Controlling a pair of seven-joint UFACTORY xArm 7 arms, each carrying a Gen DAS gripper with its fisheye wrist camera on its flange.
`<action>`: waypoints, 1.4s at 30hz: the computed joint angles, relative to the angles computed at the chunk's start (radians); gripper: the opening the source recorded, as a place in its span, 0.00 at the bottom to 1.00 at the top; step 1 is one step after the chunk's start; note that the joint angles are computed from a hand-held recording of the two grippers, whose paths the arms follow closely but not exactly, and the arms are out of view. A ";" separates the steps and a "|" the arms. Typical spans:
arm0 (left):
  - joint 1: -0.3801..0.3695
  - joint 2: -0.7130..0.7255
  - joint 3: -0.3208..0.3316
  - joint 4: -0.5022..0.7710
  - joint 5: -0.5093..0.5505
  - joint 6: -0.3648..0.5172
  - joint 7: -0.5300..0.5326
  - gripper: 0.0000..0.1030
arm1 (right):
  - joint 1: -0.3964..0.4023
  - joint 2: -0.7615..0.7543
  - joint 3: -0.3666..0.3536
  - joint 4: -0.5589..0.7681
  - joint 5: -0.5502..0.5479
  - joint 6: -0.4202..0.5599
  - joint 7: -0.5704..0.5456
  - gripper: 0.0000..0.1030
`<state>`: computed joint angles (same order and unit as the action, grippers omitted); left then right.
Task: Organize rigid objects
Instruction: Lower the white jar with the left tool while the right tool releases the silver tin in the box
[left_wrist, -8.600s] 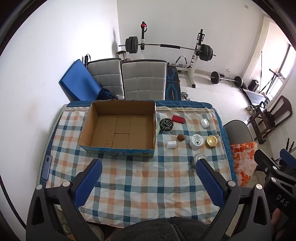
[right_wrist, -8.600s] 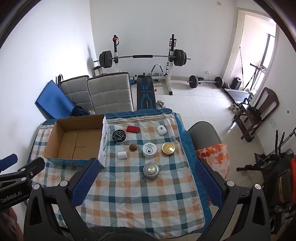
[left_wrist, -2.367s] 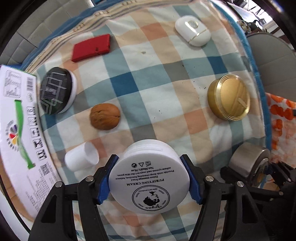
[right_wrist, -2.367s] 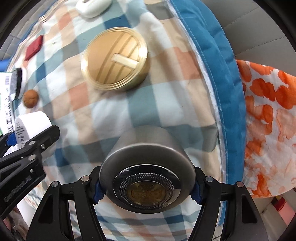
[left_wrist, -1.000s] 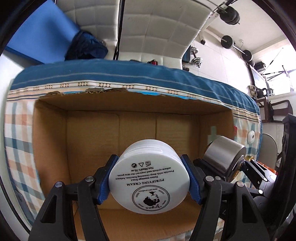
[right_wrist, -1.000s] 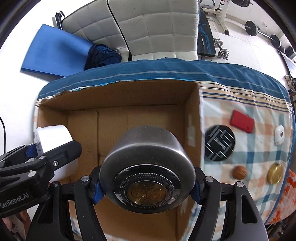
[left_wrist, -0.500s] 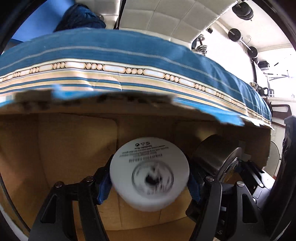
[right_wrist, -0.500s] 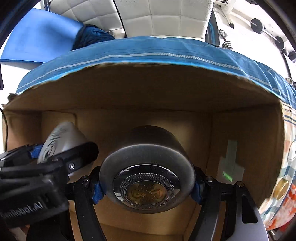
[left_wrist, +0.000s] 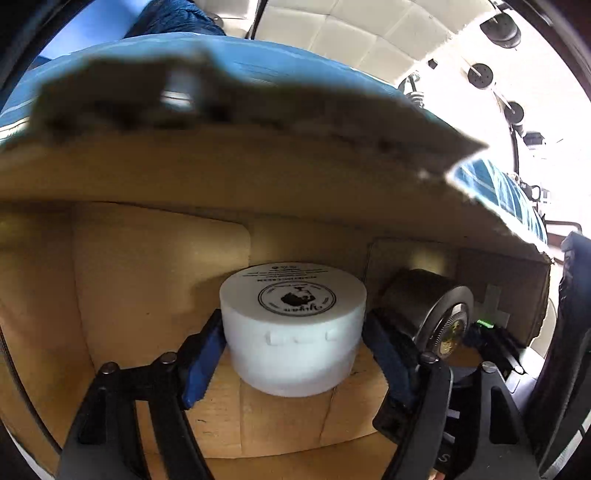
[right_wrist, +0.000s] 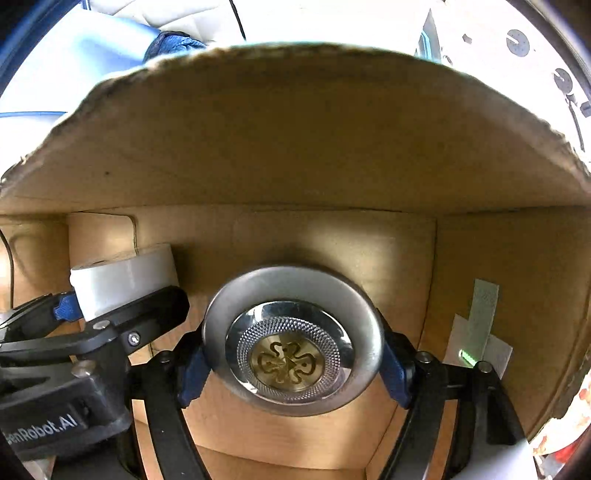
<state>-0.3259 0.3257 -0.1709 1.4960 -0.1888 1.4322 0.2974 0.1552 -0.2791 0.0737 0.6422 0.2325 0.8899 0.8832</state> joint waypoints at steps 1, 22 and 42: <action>0.004 -0.008 0.002 -0.001 -0.002 0.004 0.001 0.83 | 0.003 -0.008 -0.002 -0.005 0.011 0.000 -0.004 0.79; 0.069 -0.282 0.045 -0.138 0.049 -0.047 0.122 0.99 | 0.040 -0.153 0.075 0.011 -0.043 0.124 0.171 1.00; 0.068 -0.635 0.072 -0.341 0.010 -0.116 0.151 0.99 | 0.175 -0.350 0.236 0.175 -0.157 0.402 0.533 1.00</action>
<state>-0.2575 -0.3095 -0.0985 1.1554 -0.1789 1.3160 0.4483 0.3299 -0.6290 0.3102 0.8167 0.0752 1.2914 1.4166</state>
